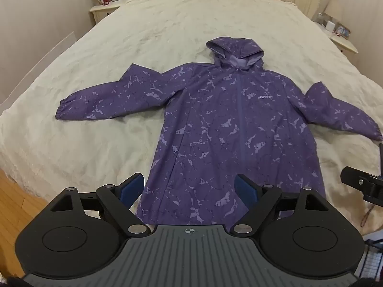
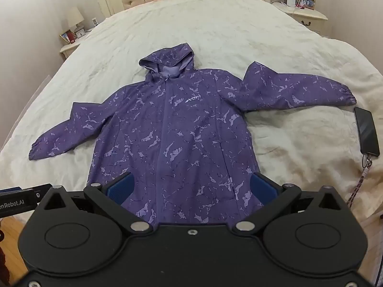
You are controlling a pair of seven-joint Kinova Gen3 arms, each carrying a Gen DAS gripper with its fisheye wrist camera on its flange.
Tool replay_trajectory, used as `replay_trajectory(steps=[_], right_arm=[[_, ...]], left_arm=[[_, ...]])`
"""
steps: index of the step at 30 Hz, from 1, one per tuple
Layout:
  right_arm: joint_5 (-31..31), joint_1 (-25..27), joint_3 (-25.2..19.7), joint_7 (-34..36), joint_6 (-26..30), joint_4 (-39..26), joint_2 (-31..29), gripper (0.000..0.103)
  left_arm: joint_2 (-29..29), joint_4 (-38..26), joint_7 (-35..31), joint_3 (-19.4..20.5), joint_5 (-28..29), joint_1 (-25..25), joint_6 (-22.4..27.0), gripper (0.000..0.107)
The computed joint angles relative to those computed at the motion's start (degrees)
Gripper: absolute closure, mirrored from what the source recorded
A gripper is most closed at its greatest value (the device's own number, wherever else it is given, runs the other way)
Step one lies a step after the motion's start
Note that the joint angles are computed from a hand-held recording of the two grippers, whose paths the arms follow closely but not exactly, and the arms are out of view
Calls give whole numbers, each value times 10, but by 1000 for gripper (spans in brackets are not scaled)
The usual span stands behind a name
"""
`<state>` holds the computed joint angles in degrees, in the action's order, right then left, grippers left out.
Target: Fold large clothes
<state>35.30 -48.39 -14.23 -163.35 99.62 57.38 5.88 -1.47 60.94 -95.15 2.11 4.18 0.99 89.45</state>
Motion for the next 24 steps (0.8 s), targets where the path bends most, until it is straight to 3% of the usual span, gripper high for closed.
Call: replay_trajectory(steps=[8, 24], right_arm=[[-16, 7, 3, 9, 2, -2, 3, 1], [-34, 10, 14, 31, 4, -16, 12, 1]], left_arm=[[18, -17, 9, 19, -37, 14, 18, 25], [10, -3, 8, 12, -31, 22, 16, 25]])
